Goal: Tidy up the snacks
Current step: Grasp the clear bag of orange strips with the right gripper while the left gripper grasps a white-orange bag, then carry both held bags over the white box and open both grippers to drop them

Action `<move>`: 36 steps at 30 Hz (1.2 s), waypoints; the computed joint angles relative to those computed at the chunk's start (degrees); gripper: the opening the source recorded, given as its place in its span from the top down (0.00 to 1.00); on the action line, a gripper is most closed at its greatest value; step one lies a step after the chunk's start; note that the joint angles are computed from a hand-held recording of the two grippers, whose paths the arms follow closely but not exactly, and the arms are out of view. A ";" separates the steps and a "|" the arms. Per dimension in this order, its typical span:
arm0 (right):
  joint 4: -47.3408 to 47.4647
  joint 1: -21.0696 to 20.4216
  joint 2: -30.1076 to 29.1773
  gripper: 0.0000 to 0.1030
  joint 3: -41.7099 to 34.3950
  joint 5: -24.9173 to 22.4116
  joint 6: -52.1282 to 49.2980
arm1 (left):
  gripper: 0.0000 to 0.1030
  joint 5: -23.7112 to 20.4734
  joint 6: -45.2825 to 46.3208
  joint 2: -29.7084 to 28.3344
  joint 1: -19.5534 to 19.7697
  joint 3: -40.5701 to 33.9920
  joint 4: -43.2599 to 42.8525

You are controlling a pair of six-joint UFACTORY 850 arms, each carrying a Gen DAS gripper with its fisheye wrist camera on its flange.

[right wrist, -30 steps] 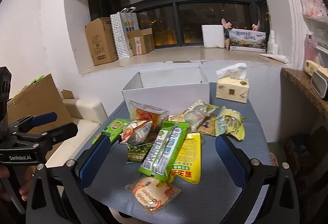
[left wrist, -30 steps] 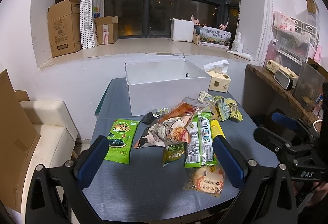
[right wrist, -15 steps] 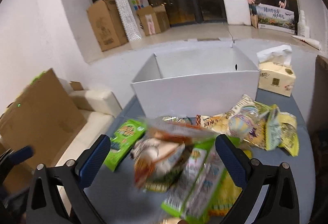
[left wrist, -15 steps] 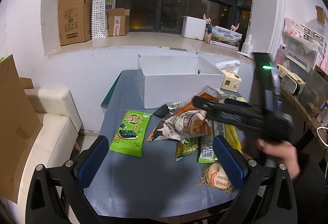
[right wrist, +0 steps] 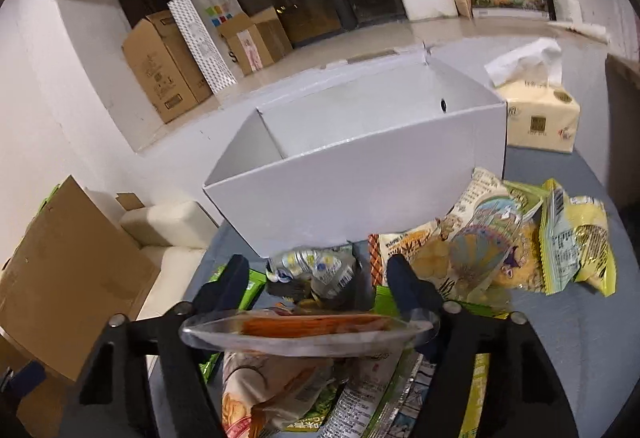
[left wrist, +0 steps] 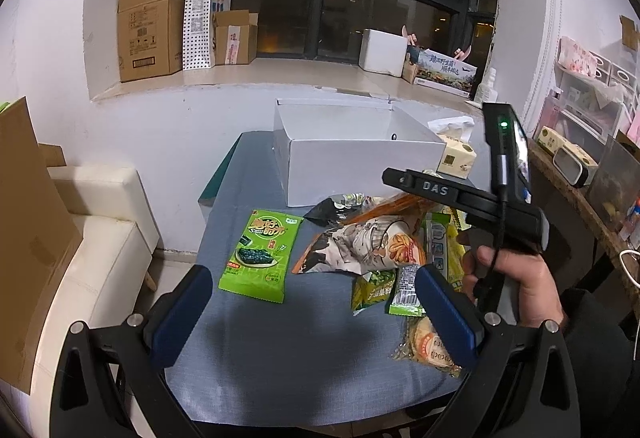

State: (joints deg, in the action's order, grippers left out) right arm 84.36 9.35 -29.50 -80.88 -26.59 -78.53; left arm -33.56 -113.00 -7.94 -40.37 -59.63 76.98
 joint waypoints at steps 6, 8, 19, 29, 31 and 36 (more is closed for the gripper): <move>5.78 -1.37 3.07 0.33 2.54 -1.54 -6.74 | 0.00 1.71 0.52 -1.71 0.57 -0.96 1.15; 8.31 -2.36 4.98 0.33 4.01 -2.60 -9.66 | 0.00 2.76 1.94 -3.00 0.89 -1.91 1.29; 22.70 -11.23 18.07 0.33 17.35 -10.64 -23.55 | 0.00 6.93 28.20 -18.02 3.08 -17.34 -9.07; 21.34 -14.71 19.49 0.33 20.46 -12.08 -22.07 | 0.40 3.47 41.03 -26.73 5.56 -27.22 -19.16; 20.83 -14.47 18.97 0.33 20.17 -12.20 -21.71 | 0.45 6.72 40.16 -24.75 6.16 -25.21 -19.33; 20.44 -13.87 18.48 0.33 19.90 -12.36 -22.11 | 0.63 13.20 23.67 -17.80 7.23 -17.79 -6.39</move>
State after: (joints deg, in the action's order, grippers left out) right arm 104.80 -4.52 -11.02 -60.98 -38.95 -100.64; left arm -20.36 -89.33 -25.74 -33.14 -77.42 70.59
